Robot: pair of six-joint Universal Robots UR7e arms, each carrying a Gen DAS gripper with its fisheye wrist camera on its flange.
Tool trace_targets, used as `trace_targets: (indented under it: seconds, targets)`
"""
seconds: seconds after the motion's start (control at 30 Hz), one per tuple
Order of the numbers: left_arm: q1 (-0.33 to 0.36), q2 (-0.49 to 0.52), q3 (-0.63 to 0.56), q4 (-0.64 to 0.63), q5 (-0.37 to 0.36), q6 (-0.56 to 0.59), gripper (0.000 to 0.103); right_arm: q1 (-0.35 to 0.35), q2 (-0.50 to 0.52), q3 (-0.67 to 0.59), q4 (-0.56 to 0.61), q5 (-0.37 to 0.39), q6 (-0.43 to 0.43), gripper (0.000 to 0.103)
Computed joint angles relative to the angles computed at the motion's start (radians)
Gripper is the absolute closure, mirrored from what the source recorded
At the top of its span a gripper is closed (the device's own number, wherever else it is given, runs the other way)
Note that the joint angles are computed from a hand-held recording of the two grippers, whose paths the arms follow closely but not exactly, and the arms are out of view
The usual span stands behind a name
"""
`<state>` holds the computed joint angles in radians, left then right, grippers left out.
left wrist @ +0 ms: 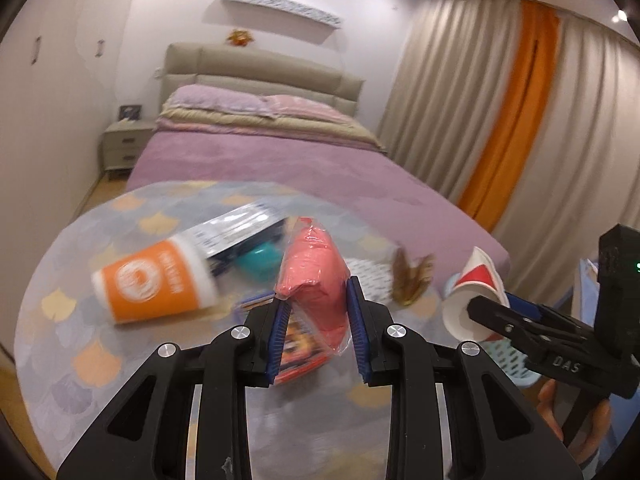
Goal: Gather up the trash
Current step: 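Carry the packet and cup over the basket and lower them inside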
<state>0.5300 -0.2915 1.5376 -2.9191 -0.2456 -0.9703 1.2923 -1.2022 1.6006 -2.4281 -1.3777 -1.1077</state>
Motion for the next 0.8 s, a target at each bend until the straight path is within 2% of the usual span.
trace_targets:
  seconds: [0.13,0.33,0.53,0.8]
  targets:
    - [0.012,0.077,-0.134,-0.125,-0.039,0.238,0.076,-0.012,-0.001,-0.026,-0.033,0.002,0.035,0.032]
    - [0.045,0.193,-0.365,-0.132,-0.127,0.451,0.076,-0.043,0.022,-0.107,-0.042,-0.014,0.104,0.032]
    - [0.092,0.294,-0.579,-0.026,-0.258,0.516,0.076,-0.067,0.086,-0.236,-0.027,-0.071,0.207,0.032]
    - [0.148,0.491,-0.987,0.223,-0.391,0.579,0.076,-0.097,0.18,-0.41,0.015,-0.149,0.333,0.032]
